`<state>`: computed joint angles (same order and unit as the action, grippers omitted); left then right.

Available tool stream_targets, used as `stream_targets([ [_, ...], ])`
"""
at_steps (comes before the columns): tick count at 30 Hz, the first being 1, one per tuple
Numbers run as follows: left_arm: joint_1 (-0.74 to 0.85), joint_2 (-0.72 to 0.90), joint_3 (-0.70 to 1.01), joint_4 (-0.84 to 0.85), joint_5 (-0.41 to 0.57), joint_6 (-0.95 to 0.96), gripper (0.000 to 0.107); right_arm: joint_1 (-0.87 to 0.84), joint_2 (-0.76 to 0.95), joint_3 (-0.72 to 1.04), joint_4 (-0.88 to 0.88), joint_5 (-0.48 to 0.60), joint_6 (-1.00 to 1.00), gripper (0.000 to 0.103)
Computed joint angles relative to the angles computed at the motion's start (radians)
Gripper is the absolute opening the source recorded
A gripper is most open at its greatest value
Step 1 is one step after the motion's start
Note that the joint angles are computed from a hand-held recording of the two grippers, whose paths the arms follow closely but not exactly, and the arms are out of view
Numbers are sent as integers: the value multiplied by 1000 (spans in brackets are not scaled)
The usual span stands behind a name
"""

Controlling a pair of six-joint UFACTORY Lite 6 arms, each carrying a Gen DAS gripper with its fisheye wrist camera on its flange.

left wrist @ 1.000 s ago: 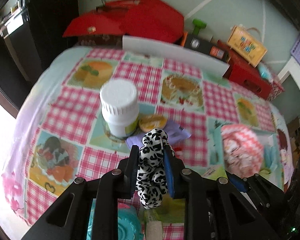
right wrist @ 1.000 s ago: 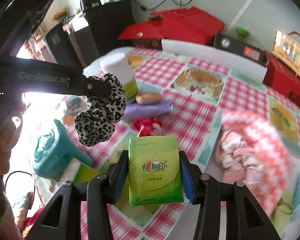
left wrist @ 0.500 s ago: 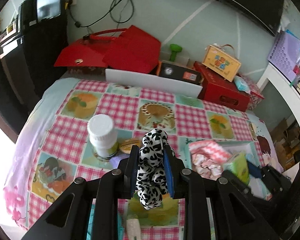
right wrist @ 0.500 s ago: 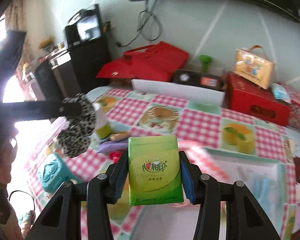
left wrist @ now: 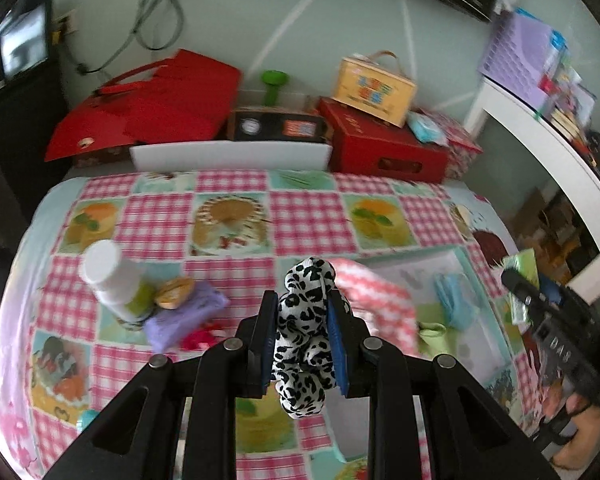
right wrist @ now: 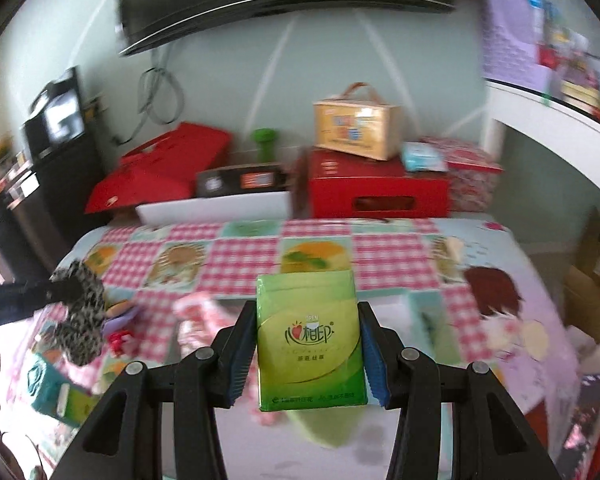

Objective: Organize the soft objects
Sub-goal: 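Carry the scrunchie with left tool while right tool carries the tissue pack over tray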

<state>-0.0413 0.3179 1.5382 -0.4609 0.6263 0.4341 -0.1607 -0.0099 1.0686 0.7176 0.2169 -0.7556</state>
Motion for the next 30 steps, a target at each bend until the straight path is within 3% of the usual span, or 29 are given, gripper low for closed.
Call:
stream_targets([
  [17, -216, 100, 32, 53, 16, -49, 25, -161, -12, -46, -102, 43, 109, 51],
  [30, -227, 308, 145, 9, 80, -83, 25, -138, 272, 18, -190, 81, 197, 51],
])
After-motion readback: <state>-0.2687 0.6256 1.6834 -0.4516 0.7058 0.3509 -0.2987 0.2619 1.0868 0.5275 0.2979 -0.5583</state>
